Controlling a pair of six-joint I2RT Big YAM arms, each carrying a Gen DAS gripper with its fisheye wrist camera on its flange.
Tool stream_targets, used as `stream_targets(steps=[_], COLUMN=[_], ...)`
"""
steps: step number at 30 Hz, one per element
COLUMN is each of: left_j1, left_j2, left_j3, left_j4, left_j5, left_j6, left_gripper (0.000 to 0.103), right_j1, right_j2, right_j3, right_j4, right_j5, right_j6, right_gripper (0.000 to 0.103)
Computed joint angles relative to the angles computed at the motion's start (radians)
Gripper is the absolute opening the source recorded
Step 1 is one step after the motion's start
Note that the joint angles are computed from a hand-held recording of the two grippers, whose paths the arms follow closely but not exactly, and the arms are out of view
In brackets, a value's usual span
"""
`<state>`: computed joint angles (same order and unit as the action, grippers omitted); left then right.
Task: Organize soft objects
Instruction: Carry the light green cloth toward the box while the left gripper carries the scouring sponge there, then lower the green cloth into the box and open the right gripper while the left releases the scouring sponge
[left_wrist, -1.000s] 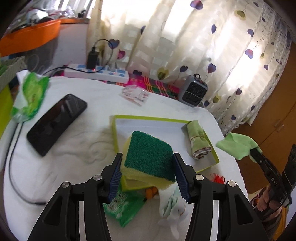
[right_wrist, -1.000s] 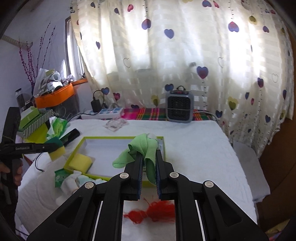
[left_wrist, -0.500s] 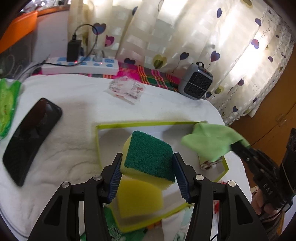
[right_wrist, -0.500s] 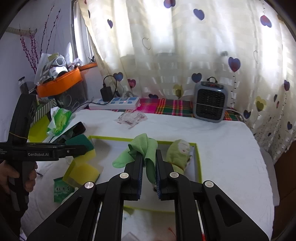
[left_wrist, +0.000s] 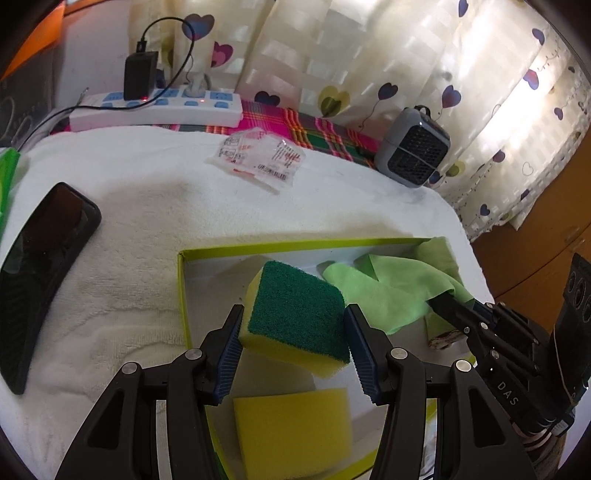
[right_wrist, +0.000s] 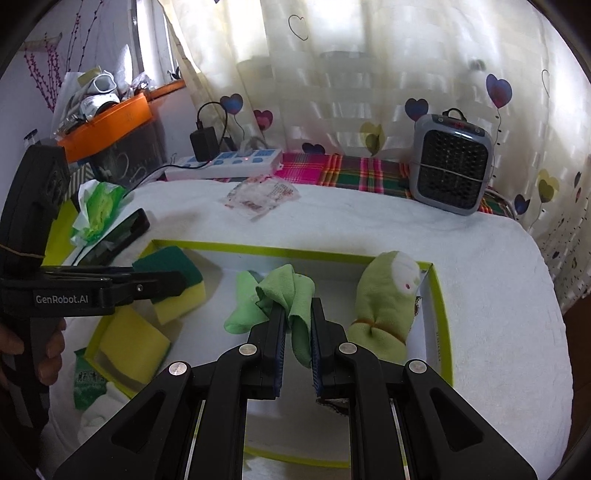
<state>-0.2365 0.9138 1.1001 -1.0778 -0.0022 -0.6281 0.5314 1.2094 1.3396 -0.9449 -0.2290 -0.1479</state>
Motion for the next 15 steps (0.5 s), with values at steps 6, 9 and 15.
stream_targets(steps=[6, 9, 15], left_j1=[-0.001, -0.008, -0.029], left_j2=[0.008, 0.011, 0.020], left_j3=[0.005, 0.008, 0.020], left_j4=[-0.003, -0.006, -0.028], left_j5=[-0.004, -0.017, -0.062], left_j6=[0.007, 0.007, 0.004], left_gripper=[0.053, 0.054, 0.056], right_j1=[0.004, 0.009, 0.016], right_j2=[0.014, 0.017, 0.013], right_j3=[0.000, -0.002, -0.007], right_j4=[-0.013, -0.014, -0.011], right_j5=[0.019, 0.026, 0.048], right_j6=[-0.019, -0.031, -0.039], right_gripper=[0.013, 0.013, 0.018])
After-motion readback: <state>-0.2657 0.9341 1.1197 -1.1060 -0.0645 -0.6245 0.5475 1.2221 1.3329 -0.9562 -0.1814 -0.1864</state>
